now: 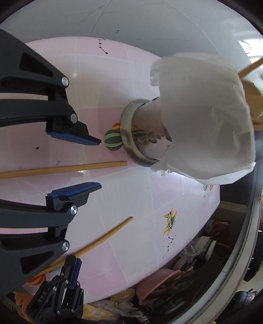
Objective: Organize utensils
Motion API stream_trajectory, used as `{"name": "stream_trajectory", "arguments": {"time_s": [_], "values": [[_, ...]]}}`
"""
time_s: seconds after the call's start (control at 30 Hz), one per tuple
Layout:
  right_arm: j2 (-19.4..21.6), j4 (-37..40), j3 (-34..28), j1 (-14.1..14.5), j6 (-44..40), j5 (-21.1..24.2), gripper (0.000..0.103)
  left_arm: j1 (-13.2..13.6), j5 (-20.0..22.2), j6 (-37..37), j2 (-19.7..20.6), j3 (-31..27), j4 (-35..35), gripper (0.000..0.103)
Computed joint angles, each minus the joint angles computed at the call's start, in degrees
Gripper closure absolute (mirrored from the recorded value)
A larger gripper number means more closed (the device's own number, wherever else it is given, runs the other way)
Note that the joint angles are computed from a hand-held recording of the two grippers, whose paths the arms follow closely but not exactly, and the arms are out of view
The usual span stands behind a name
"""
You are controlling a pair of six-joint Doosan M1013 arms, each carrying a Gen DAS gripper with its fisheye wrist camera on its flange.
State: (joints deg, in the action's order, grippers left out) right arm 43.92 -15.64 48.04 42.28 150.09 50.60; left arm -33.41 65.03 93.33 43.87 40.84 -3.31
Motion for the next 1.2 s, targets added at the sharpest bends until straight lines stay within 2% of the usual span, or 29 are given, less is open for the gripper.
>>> {"name": "stream_trajectory", "arguments": {"time_s": [0.07,0.17,0.3,0.43,0.47,0.7,0.77,0.83,0.9,1.2], "values": [[0.0,0.1,0.1,0.0,-0.1,-0.1,0.098,-0.3,2.1,0.2,2.1,-3.1,1.2,0.067],[-0.2,0.1,0.4,0.0,-0.1,-0.3,0.099,-0.6,3.0,0.2,3.9,-5.5,2.3,0.067],[-0.4,0.3,0.8,-0.1,-0.1,-0.8,0.099,-0.6,2.9,-1.6,4.9,-6.3,2.9,0.082],[-0.4,0.4,0.6,-0.1,-0.4,-0.2,0.099,-0.9,0.0,-3.2,4.1,-4.0,4.5,0.09],[-0.3,0.3,0.3,-0.1,-0.5,0.3,0.099,-0.8,-0.4,-3.7,3.9,-3.6,4.7,0.096],[0.6,1.2,-2.0,-0.1,-2.9,3.6,0.099,1.0,-2.0,-7.0,1.0,1.5,-1.5,0.097],[0.9,2.2,-2.8,-0.2,-4.8,4.5,0.094,1.5,-2.4,-7.2,0.2,2.8,-3.4,0.097],[1.3,1.5,-4.0,-0.2,-5.9,6.0,0.075,1.8,-2.6,-7.0,-0.3,3.7,-4.0,0.097],[1.7,0.9,-5.3,-0.2,-7.3,6.9,0.068,2.0,-2.9,-6.7,-0.7,4.3,-4.2,0.097],[7.9,-1.6,-17.7,-1.2,-13.2,15.6,0.066,2.3,-4.9,-5.3,-1.5,6.3,-4.8,0.097]]}}
